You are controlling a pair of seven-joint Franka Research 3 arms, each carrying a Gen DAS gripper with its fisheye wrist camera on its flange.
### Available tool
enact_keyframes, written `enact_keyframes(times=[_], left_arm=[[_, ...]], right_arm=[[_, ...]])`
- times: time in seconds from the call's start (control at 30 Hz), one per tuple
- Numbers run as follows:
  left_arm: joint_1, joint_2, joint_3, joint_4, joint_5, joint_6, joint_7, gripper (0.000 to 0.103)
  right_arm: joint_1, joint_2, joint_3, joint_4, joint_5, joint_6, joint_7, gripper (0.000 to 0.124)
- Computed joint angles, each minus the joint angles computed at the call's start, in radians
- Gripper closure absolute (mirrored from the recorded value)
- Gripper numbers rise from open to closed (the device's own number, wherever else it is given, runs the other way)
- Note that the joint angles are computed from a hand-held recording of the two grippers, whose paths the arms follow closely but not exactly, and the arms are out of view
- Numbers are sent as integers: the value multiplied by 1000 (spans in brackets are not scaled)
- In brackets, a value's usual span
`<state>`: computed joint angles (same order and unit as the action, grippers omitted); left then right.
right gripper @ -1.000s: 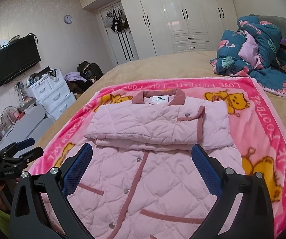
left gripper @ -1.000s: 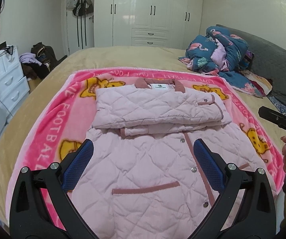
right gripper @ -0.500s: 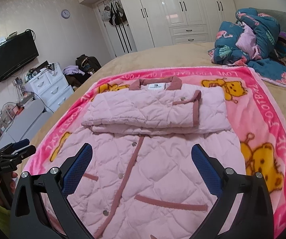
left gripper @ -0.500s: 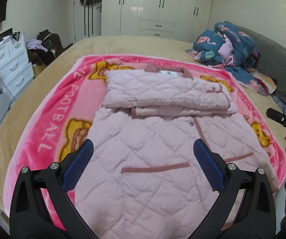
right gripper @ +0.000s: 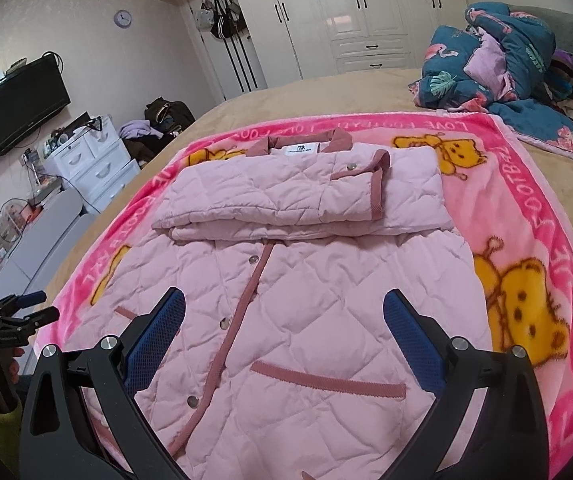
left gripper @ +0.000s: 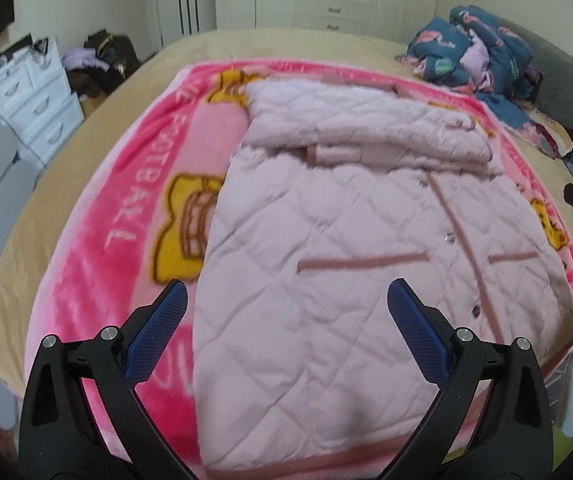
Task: Fold large clothes
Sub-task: 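Move both grippers down to the jacket hem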
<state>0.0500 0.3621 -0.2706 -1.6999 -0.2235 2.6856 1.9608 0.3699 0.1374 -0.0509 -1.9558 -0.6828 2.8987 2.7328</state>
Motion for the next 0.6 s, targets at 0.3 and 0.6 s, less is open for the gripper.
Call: enact_keyframes(times=[0.3, 0.6], left_arm=[[11, 45, 24, 71, -14, -134, -73, 9], [1, 122, 51, 178, 40, -279, -174, 9]], right_arm=[[-4, -14, 4, -33, 37, 7, -28, 25], [-41, -64, 32, -108, 32, -18, -7, 25]])
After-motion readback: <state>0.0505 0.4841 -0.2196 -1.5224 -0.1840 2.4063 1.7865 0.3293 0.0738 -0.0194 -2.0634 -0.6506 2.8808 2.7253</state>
